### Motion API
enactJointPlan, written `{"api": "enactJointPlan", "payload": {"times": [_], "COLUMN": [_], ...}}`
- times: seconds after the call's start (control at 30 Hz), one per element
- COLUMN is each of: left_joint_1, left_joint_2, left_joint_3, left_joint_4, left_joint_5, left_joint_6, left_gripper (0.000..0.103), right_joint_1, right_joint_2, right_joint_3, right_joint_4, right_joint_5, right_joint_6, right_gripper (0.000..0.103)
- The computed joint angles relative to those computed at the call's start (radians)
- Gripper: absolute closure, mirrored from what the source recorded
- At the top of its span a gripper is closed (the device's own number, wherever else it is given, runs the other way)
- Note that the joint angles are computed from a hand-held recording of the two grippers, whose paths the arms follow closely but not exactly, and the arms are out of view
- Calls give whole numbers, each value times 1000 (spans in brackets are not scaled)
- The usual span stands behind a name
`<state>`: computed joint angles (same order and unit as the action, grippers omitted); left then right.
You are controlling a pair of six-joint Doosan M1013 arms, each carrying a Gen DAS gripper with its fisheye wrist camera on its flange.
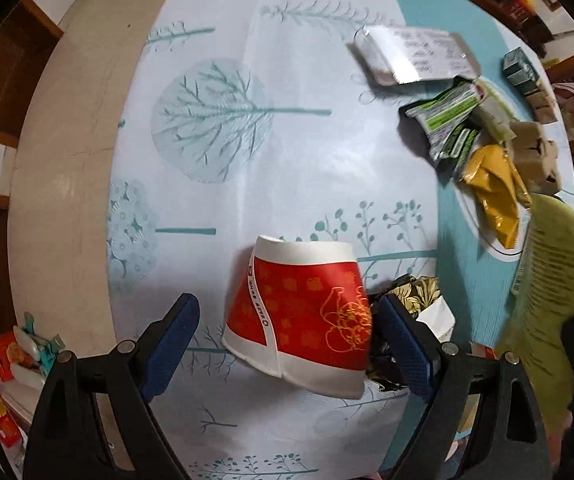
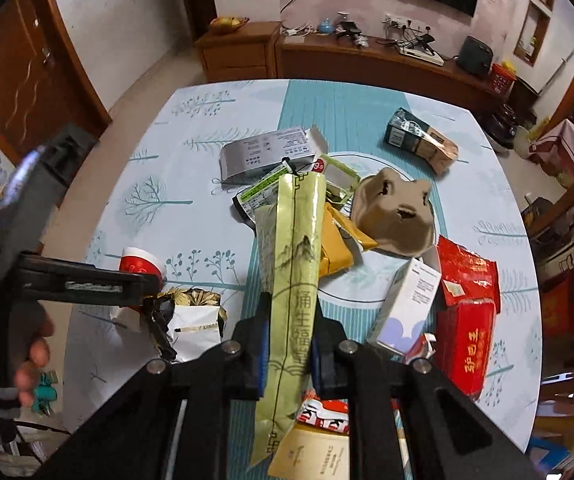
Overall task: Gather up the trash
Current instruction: 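Grasp the red paper cup with the left tool while the right tool grasps the yellow-green bag, then carry the cup and bag down under the table to the black bin with both tools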
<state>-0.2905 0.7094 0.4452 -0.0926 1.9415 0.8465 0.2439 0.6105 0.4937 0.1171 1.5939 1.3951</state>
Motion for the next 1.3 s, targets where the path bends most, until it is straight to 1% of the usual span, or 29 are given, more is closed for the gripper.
{"api": "enactJointPlan", "payload": {"times": [0.07, 0.1, 0.13, 0.2, 0.27, 0.33, 0.37, 0.43, 0.47, 0.5, 0.57, 0.6, 0.73, 0.83, 0.93, 1.0, 1.13, 1.17, 1.23, 1.3], "left_joint_1": [7, 12, 20, 27, 33, 38, 35, 28, 23, 23, 23, 24, 6, -21, -51, -80, -153, -182, -218, -267], "left_joint_2": [-10, -17, -25, -41, -64, -88, -98, -104, -113, -117, -133, -129, -177, -211, -249, -271, -310, -321, -330, -339], "left_joint_3": [24, 42, 59, 87, 121, 153, 161, 156, 160, 162, 178, 175, 233, 268, 290, 297, 307, 313, 318, 326], "left_joint_4": [-30, -52, -85, -104, -119, -129, -116, -83, -70, -74, -92, -87, -62, -24, 10, 43, 116, 140, 169, 201], "left_joint_5": [-18, -33, -49, -77, -120, -161, -181, -189, -200, -206, -218, -220, -257, -288, -313, -331, -368, -381, -391, -400], "left_joint_6": [-24, -34, -47, -55, -51, -45, -33, -13, 0, 5, -7, -7, -26, -55, -81, -104, -157, -180, -209, -250], "left_gripper": [18, 28, 33, 37, 44, 59, 63, 74, 77, 85, 87, 87, 89, 89, 89, 89, 89, 89, 89, 89], "right_joint_1": [-6, -10, -13, -21, -29, -36, -38, -42, -45, -47, -52, -54, -70, -83, -107, -126, -176, -194, -221, -253], "right_joint_2": [-11, -18, -23, -33, -44, -52, -58, -65, -68, -73, -83, -87, -110, -134, -169, -191, -234, -250, -274, -298], "right_joint_3": [18, 29, 37, 51, 68, 79, 89, 98, 101, 107, 119, 125, 150, 175, 210, 234, 289, 311, 347, 385], "right_joint_4": [16, 25, 35, 57, 76, 97, 106, 115, 123, 131, 145, 154, 196, 223, 269, 313, 421, 454, 497, 554], "right_joint_5": [-11, -17, -23, -32, -46, -53, -59, -64, -65, -67, -72, -72, -74, -82, -94, -95, -70, -61, -49, -31], "right_joint_6": [11, 17, 22, 32, 40, 46, 47, 42, 39, 36, 28, 26, 6, -20, -60, -90, -172, -205, -254, -299], "right_gripper": [88, 88, 88, 88, 88, 88, 88, 88, 88, 88, 88, 88, 88, 88, 88, 88, 88, 88, 88, 88]}}
